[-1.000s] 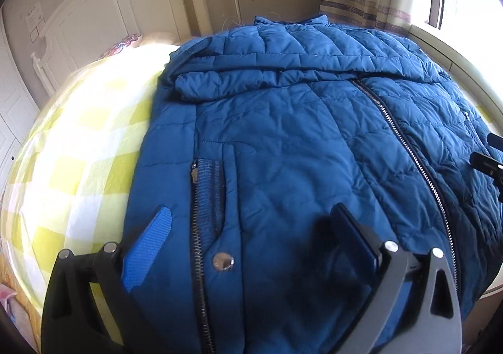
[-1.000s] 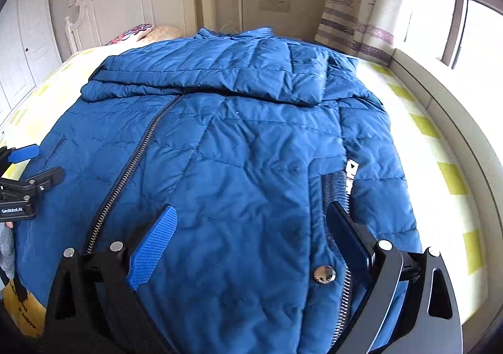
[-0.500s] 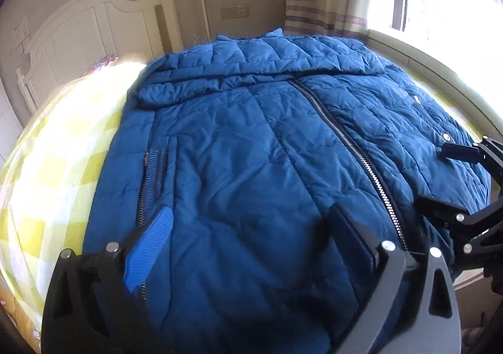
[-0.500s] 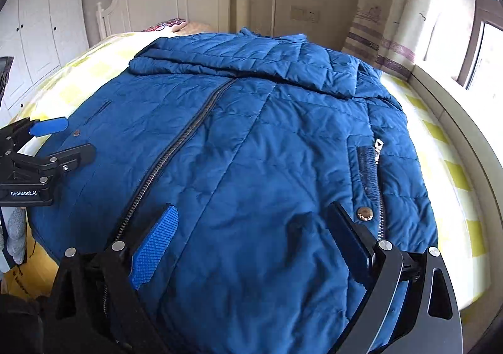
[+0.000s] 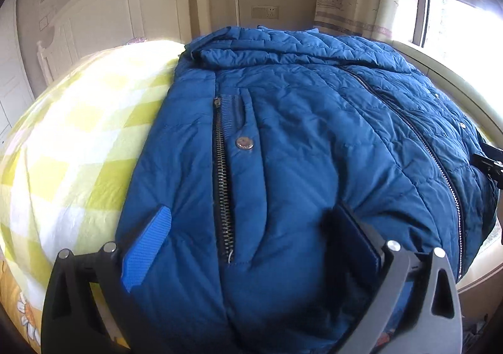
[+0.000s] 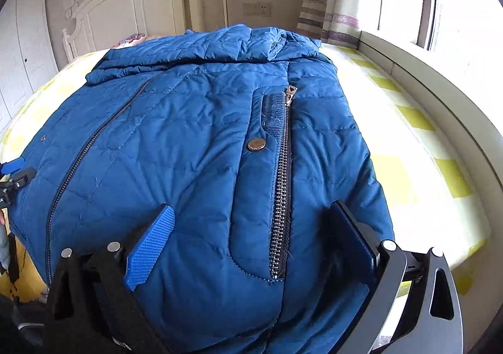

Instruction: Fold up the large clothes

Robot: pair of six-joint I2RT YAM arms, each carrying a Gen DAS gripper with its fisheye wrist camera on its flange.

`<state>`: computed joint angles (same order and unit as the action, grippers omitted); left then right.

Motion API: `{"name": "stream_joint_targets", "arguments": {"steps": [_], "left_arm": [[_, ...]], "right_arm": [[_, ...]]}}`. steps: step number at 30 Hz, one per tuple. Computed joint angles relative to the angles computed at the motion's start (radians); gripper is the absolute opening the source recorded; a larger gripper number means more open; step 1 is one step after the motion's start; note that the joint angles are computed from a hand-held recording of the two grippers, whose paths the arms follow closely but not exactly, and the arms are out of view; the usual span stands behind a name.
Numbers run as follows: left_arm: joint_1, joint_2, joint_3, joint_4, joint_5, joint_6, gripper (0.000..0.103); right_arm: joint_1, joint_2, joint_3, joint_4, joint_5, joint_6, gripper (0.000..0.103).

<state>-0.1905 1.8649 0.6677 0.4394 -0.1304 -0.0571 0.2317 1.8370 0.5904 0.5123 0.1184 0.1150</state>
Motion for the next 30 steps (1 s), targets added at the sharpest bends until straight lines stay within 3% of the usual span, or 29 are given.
{"name": "stream_joint_targets", "arguments": {"steps": [1, 3, 5, 9, 11, 13, 14, 17, 20, 22, 25, 28, 30], "left_arm": [[-0.007, -0.001, 0.016, -0.029, -0.014, -0.011, 0.101], [-0.017, -0.014, 0.050, -0.106, -0.030, -0.048, 0.100], [-0.037, -0.048, 0.034, -0.109, -0.024, -0.052, 0.099], [-0.108, -0.064, -0.043, -0.020, -0.121, -0.016, 0.100], [-0.089, -0.033, -0.074, 0.058, -0.085, -0.016, 0.101], [-0.061, -0.034, -0.077, 0.058, -0.039, -0.021, 0.101], [-0.059, -0.041, -0.070, 0.037, -0.037, -0.013, 0.101], [-0.039, -0.097, -0.107, 0.024, -0.037, 0.001, 0.101], [0.046, -0.186, -0.214, 0.072, 0.032, 0.000, 0.101], [0.143, -0.240, -0.278, 0.086, 0.144, 0.011, 0.101], [0.314, -0.277, -0.345, 0.104, 0.395, 0.045, 0.100], [0.462, -0.226, -0.354, 0.102, 0.668, 0.074, 0.100], [0.514, -0.157, -0.346, 0.108, 0.765, 0.085, 0.100]], "right_arm": [[0.018, -0.001, -0.011, 0.010, 0.032, -0.014, 0.094], [0.043, -0.025, 0.019, -0.081, 0.081, 0.025, 0.094], [0.088, -0.061, 0.042, -0.165, 0.156, 0.056, 0.094], [0.200, -0.115, -0.011, -0.097, 0.165, 0.016, 0.095], [0.242, -0.049, 0.003, -0.084, 0.143, -0.010, 0.095], [0.256, 0.019, -0.051, 0.092, 0.159, -0.009, 0.097], [0.243, 0.015, -0.063, 0.107, 0.131, -0.012, 0.097], [0.247, -0.060, -0.053, -0.026, 0.168, -0.055, 0.096], [0.179, -0.195, -0.175, 0.029, 0.173, -0.053, 0.096], [0.074, -0.294, -0.288, 0.084, 0.087, -0.032, 0.096], [-0.176, -0.309, -0.423, 0.211, -0.205, -0.031, 0.095], [-0.437, -0.049, -0.458, 0.466, -0.572, -0.030, 0.090], [-0.540, 0.169, -0.430, 0.649, -0.741, -0.007, 0.089]]}}
